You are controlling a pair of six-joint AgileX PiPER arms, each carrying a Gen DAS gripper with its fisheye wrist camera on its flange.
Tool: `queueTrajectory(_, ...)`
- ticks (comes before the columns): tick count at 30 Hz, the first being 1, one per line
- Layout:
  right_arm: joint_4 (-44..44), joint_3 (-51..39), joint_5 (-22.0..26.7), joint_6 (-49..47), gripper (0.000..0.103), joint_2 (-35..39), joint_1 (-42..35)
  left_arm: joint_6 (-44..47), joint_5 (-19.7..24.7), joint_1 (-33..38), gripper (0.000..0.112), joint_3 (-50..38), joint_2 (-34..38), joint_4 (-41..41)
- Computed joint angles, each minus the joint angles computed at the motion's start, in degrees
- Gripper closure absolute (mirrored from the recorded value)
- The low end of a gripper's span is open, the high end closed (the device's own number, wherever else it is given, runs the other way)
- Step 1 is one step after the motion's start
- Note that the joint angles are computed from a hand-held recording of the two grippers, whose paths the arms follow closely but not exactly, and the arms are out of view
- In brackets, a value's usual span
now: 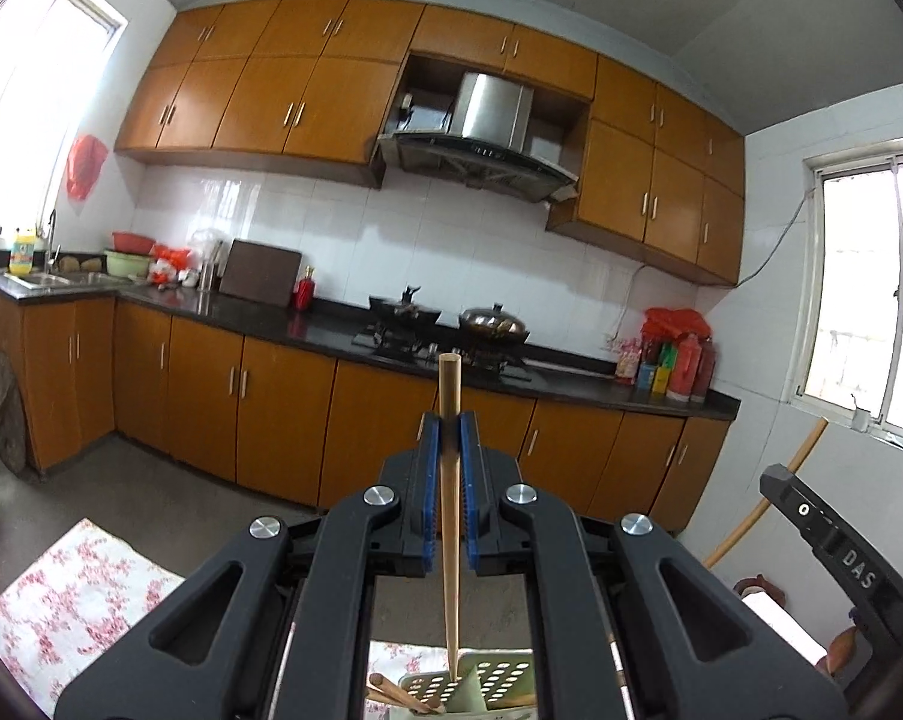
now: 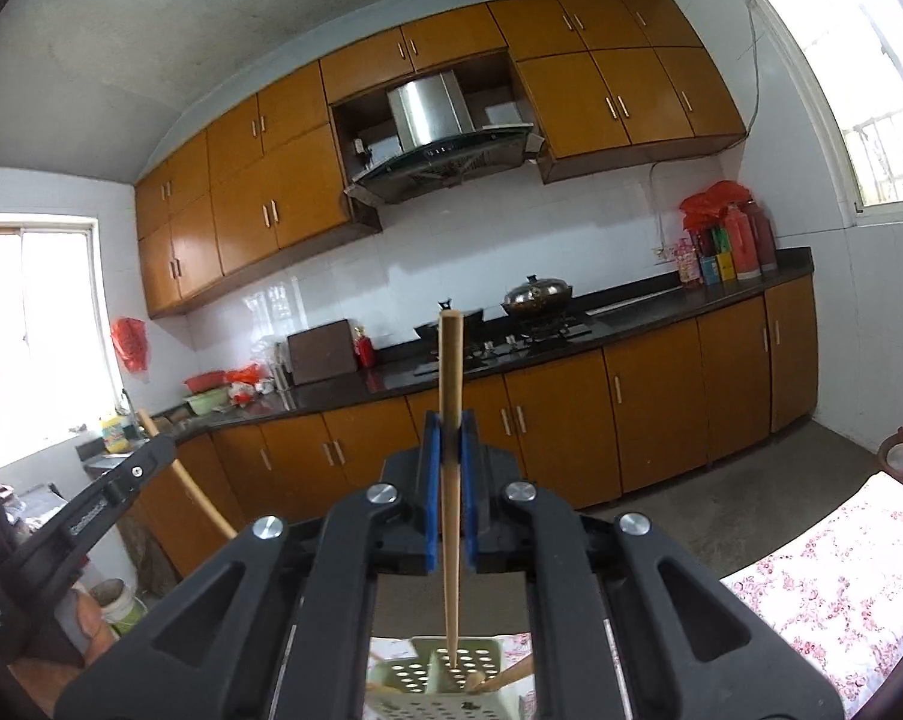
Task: Organize utensils
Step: 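Insert the chopsticks into the holder and open both tools, then grasp a chopstick with the right tool while the left tool grasps another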
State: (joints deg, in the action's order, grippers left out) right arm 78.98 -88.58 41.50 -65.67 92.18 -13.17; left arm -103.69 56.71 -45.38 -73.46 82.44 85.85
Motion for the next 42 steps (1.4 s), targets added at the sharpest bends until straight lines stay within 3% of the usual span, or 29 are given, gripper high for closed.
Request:
queueTrajectory(7, -1.9, 2.2, -3.8, -1.2, 0.095, 2.8, 3.1, -1.4, -1.7, 1.2, 0.105, 3.1, 0.7, -1.0)
queueTrajectory(16, -1.0, 6.1, -2.8, -2.6, 0.087, -0.1, 1.1, 1.6, -2.3, 0.8, 0.105, 4.1, -1.6, -4.8)
queueTrajectory(24, -0.7, 13.8, 1.1, -4.1, 0.077, -5.7, -7.7, 4.8, 3.6, -3.0, 0.103, 6.7, -8.0, -7.5)
queueTrajectory(28, -4.4, 19.3, 4.1, -5.6, 0.072, -6.6, -12.3, 3.1, 8.8, -6.8, 0.083, 12.3, -13.3, -8.5)
queueTrajectory(31, -9.7, 24.6, 4.6, -6.9, 0.071, -6.1, -13.2, 0.7, 12.1, -9.7, 0.081, 19.4, -18.0, -11.3)
queueTrajectory(34, -16.3, 30.0, 4.4, -6.4, 0.071, -3.8, -11.6, 0.0, 10.9, -8.4, 0.081, 25.1, -20.4, -16.6)
queueTrajectory(42, -22.6, 41.2, -2.5, -5.6, 0.071, -1.2, -0.2, -3.6, -1.1, -4.0, 0.081, 38.7, -20.2, -26.6)
